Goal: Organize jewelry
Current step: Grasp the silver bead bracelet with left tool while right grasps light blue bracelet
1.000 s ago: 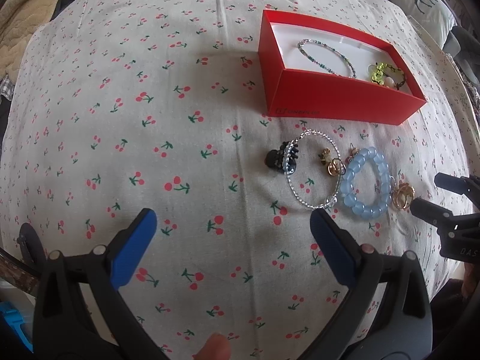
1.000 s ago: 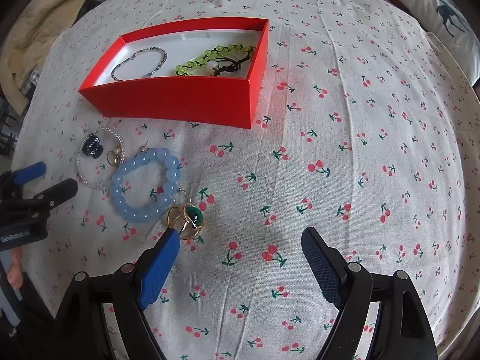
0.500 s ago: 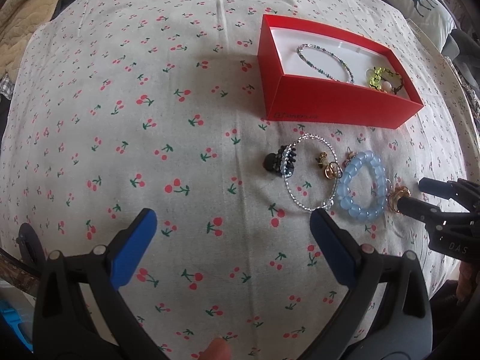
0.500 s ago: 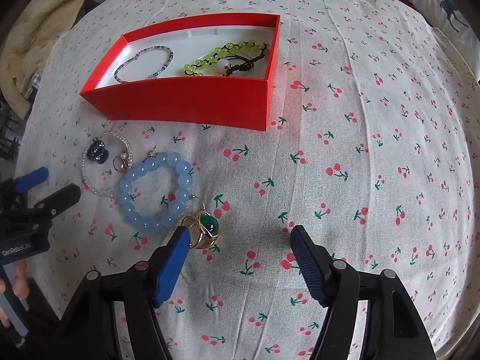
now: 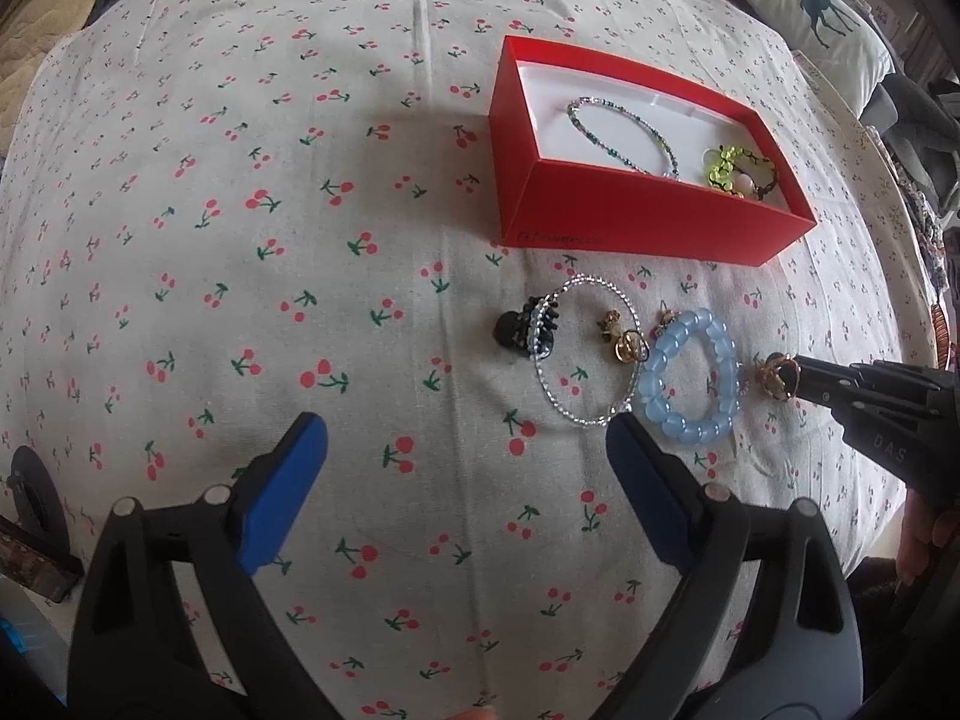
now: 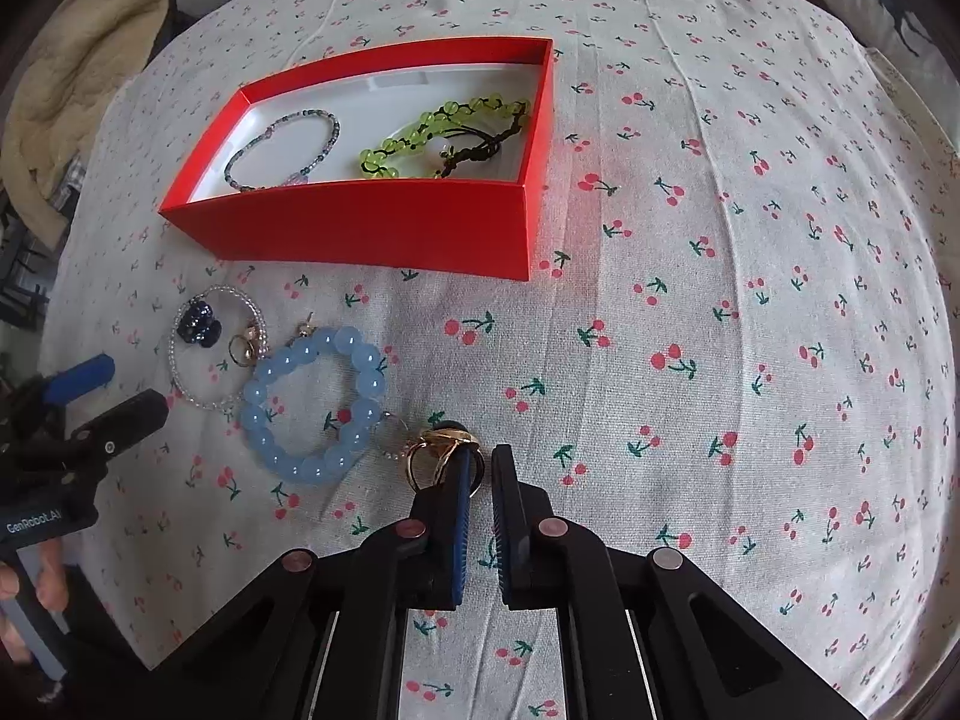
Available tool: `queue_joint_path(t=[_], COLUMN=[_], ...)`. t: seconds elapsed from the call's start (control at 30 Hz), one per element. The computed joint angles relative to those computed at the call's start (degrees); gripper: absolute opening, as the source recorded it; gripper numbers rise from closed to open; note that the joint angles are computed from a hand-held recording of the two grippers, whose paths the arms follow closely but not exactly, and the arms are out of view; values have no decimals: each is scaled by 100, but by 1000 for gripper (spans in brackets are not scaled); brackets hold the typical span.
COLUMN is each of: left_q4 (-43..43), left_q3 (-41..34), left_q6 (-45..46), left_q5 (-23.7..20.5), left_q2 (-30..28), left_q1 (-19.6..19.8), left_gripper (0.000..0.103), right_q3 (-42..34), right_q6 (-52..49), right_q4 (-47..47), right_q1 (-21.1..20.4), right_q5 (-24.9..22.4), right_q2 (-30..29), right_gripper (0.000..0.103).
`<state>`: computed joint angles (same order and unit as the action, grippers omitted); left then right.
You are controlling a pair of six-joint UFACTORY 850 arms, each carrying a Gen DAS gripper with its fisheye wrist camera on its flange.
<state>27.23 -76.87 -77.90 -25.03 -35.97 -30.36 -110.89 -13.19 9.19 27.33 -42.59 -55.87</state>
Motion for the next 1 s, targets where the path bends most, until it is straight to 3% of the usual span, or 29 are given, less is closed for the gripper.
queue_joint_path(t=[0.2,0.27,0.43,0.5,0.57,0.63,0.73,0.83,1.0], left_q4=[-264,-279,-597,-771,-707,-588,-394,-217,234], left_q3=[289,246,-107,-261,-406,-546,-588,-497,-212], left_q6=[-29,21,403,552,519,452,302,129,-306], left_q5=[774,853,622,478,296,124,18,20,63], left_q2=[206,176,-114,-253,-368,-453,-459,-371,-127], left_q1=[179,183,165,163,142,118,91,76,30], left_gripper=[63,55,29,23,16,5,5,4,4], right_q3=[-64,-82,48,109,206,159,182,260,335], right_q6=[-95,-116,-313,-387,-474,-528,-575,-635,-798], right_q4=[221,297,612,716,848,967,1070,1181,1348], right_q1=[-134,-157,-197,-225,-291,-329,-368,-387,-348], right_q5=[-33,-23,15,17,-13,-140,-223,-178,-72], right_q2=[32,42,147,170,226,185,184,233,316], right_gripper=[7,7,8,8,21,22,30,60,60])
